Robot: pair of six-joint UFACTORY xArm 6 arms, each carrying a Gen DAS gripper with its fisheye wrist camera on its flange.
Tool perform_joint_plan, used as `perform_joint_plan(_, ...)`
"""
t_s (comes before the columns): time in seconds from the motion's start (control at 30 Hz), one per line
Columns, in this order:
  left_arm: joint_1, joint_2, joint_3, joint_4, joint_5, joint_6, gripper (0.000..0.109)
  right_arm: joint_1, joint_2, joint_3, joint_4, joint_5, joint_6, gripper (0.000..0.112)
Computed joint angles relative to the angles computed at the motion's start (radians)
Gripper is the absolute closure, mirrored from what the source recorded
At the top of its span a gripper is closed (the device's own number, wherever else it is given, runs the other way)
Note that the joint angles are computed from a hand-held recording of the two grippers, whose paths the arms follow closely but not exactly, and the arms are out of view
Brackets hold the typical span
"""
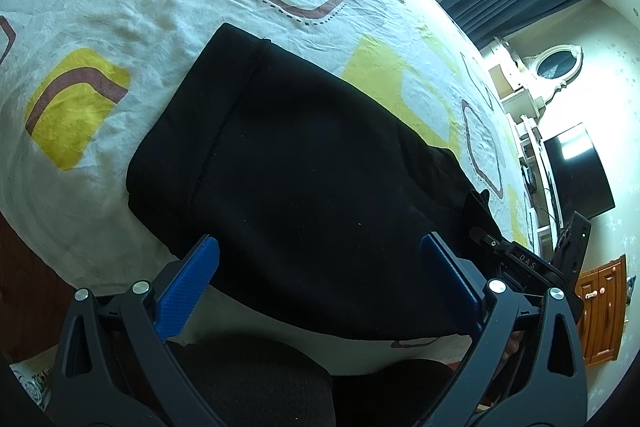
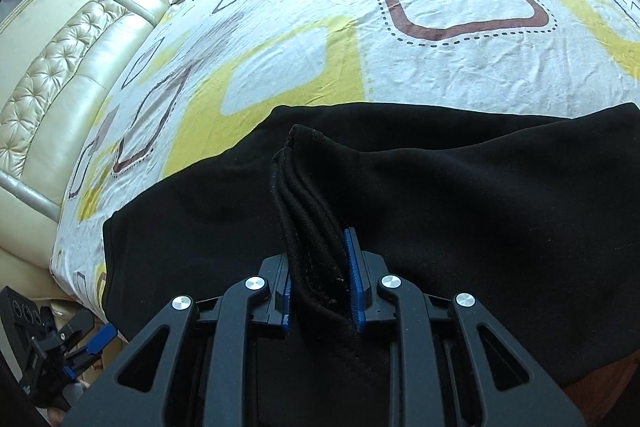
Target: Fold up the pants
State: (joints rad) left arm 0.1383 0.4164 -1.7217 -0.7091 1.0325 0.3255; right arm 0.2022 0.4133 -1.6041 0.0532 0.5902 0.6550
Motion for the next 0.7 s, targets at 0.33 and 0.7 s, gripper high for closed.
perform_joint_plan(0.33,0.004,0.003,-0.001,-0.001,0.023,-0.011,0.008,0.056,-0.038,0.083,0.506,-0.090,-0.363,0.050)
perform_joint_plan(0.7,0.009,0.000,0.003,-0.013,0.043,-0.020,0.008,-0.148,-0.428,0.405,0.764,-0.120,-0.761,0.046)
